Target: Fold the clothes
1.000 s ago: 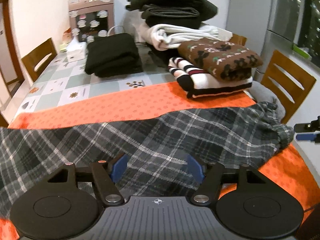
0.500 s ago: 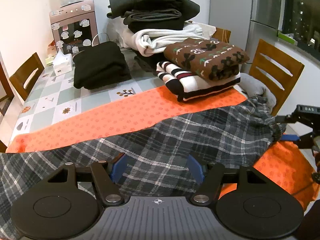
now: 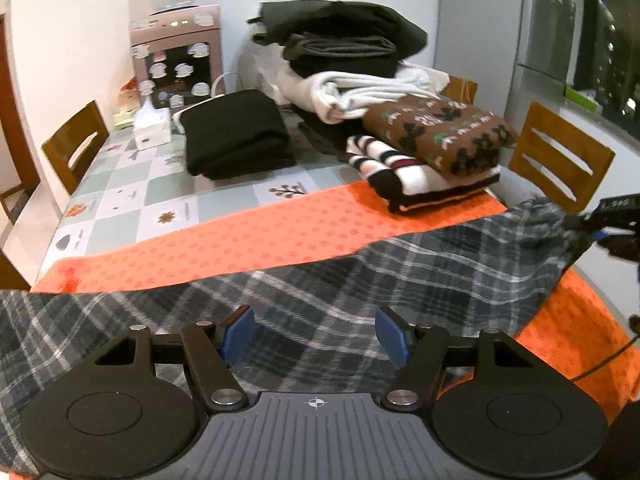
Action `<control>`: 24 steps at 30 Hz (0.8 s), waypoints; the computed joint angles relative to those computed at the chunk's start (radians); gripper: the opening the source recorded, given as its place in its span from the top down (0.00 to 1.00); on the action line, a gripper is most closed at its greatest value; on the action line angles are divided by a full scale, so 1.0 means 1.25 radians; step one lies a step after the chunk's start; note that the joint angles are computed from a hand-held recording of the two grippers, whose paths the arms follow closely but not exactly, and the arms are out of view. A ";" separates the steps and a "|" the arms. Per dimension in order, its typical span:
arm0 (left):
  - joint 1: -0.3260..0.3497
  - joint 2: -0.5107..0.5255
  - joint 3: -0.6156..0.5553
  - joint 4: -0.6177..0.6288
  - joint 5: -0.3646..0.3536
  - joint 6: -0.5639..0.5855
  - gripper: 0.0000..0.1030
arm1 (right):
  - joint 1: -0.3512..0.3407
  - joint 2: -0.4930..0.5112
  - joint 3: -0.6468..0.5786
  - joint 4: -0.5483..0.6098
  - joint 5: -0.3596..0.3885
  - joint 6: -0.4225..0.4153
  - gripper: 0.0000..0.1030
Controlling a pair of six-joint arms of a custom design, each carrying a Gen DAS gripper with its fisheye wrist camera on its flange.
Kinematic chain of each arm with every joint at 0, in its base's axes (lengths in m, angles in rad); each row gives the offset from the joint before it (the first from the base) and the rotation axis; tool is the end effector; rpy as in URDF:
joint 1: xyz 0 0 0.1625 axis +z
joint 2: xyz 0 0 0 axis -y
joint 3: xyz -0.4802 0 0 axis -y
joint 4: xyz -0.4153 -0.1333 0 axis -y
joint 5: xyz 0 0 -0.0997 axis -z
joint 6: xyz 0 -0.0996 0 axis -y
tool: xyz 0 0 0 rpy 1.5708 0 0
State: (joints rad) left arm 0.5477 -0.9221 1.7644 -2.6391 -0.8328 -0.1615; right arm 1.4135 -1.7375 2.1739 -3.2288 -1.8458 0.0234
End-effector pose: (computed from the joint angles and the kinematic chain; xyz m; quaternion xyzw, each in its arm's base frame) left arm -0.4765 -0.5252 0.1858 0.3500 0.8591 -0.2873 0.2386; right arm 0.0390 -0.4323 0.5214 -0.1515 -0.8011 0.5593 0.1500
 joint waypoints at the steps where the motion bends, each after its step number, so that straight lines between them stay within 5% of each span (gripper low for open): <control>1: 0.005 -0.010 0.008 -0.011 -0.004 0.005 0.33 | 0.033 0.011 -0.006 -0.018 -0.028 -0.032 0.79; 8: 0.049 -0.106 0.067 -0.065 -0.041 0.058 0.33 | 0.259 0.136 -0.085 -0.112 -0.218 -0.264 0.81; 15: 0.104 -0.197 0.100 -0.112 -0.069 0.113 0.32 | 0.428 0.297 -0.186 -0.101 -0.300 -0.465 0.83; 20: 0.139 -0.255 0.113 -0.101 -0.085 0.160 0.32 | 0.489 0.399 -0.237 -0.020 -0.318 -0.520 0.83; 24: 0.163 -0.293 0.120 -0.074 -0.096 0.166 0.32 | 0.502 0.459 -0.257 0.085 -0.297 -0.487 0.92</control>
State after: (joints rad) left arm 0.7513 -1.2878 1.9143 -2.7311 -0.9524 0.0460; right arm 2.0411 -1.1634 1.8522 -3.1221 -2.2175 -0.5850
